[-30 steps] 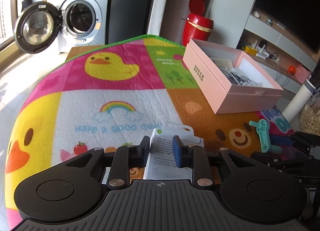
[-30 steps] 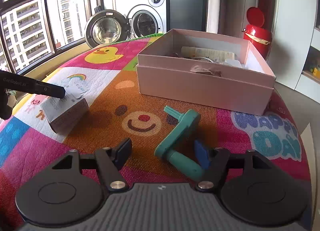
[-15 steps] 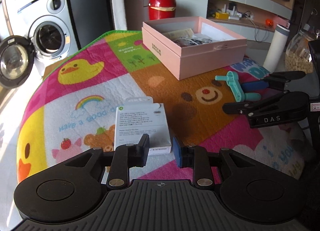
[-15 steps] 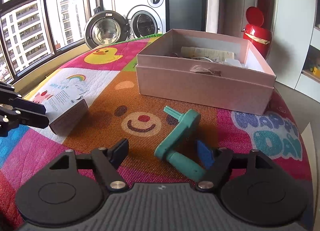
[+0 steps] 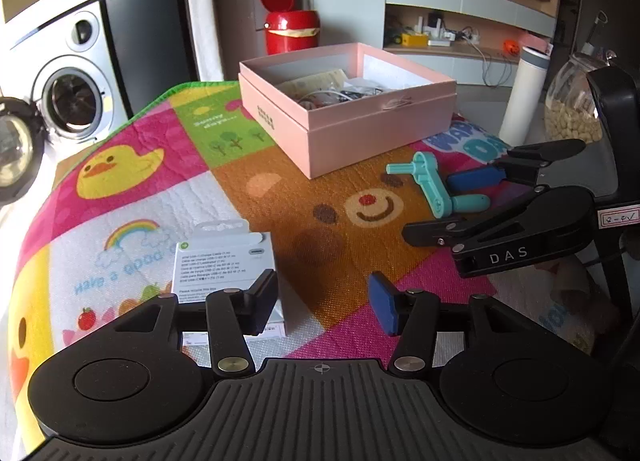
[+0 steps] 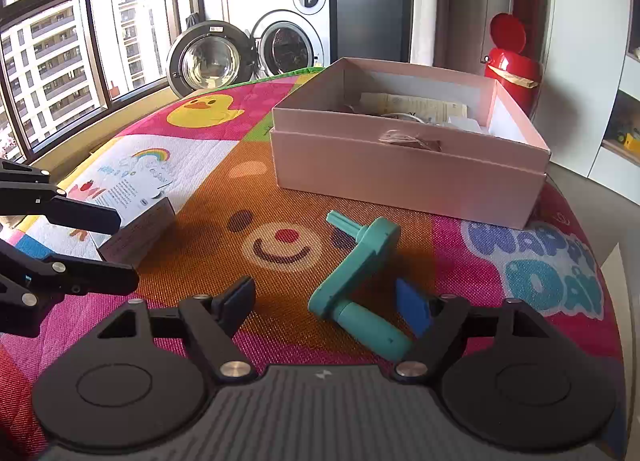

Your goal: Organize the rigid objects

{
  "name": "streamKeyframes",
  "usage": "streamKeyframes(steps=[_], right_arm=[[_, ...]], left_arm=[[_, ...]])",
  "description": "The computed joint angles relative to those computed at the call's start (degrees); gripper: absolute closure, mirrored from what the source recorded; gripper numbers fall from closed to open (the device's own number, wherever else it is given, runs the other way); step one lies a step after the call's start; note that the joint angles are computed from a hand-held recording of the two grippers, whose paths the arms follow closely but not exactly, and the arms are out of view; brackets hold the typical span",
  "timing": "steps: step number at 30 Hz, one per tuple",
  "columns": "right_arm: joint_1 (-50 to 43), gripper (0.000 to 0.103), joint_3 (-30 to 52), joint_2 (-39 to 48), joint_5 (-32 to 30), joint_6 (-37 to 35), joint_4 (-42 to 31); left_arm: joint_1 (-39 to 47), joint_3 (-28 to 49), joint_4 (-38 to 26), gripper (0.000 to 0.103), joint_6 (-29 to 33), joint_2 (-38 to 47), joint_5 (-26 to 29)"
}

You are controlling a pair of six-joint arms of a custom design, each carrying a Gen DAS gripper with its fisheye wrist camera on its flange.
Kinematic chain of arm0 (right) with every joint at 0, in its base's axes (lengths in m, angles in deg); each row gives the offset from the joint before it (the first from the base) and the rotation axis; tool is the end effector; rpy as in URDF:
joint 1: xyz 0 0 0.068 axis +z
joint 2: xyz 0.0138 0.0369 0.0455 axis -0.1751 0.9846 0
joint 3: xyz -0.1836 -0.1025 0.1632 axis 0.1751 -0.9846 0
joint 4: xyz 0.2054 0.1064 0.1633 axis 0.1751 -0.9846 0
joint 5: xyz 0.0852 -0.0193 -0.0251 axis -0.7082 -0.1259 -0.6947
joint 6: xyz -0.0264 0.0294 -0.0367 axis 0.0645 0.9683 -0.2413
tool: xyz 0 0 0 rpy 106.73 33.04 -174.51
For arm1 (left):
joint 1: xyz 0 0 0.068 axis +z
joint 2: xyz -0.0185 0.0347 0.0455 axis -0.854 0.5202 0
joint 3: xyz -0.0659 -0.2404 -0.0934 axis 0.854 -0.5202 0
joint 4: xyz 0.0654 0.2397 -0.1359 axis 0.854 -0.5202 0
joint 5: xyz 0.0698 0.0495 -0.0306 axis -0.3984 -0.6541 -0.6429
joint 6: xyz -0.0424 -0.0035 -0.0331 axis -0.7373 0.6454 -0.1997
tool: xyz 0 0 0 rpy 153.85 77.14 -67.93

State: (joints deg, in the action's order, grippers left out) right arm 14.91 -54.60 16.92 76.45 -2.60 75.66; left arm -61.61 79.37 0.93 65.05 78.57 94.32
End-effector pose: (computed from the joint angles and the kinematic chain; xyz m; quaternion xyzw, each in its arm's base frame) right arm 0.1681 0.0743 0.0967 -0.1060 0.9058 0.0727 0.4037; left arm 0.1924 -0.0217 0.1171 0.2562 0.8867 -0.0981 0.3722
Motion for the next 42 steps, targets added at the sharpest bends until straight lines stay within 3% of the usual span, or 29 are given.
streamKeyframes(steps=[5, 13, 23, 32, 36, 40, 42], right_arm=[[-0.04, 0.024, 0.02, 0.02, -0.13, -0.09, -0.04], [0.13, 0.024, 0.07, 0.16, -0.04, 0.02, 0.01], [0.43, 0.022, 0.04, 0.16, 0.1, -0.01, -0.05], [0.42, 0.021, 0.02, 0.09, 0.08, -0.01, -0.1], [0.42, 0.021, 0.02, 0.09, 0.08, -0.01, -0.1], [0.41, 0.021, -0.02, -0.05, 0.04, -0.07, -0.23], [0.41, 0.02, -0.02, -0.05, 0.04, -0.07, -0.23]], left_arm=[[3.45, -1.36, 4.94, 0.05, -3.2, -2.77, -4.01], [10.6, 3.66, 4.98, 0.051, -5.84, 7.28, 0.8], [1.83, -0.85, 10.29, 0.048, -5.91, 5.01, -4.03], [1.47, 0.35, 8.94, 0.046, -5.9, 6.1, -0.9], [1.48, -0.51, 7.49, 0.048, -7.11, 1.65, 0.09], [-3.36, 0.01, 4.05, 0.048, -5.12, 1.45, -2.19], [-5.08, -1.07, 6.63, 0.045, -5.29, 2.38, -3.28]])
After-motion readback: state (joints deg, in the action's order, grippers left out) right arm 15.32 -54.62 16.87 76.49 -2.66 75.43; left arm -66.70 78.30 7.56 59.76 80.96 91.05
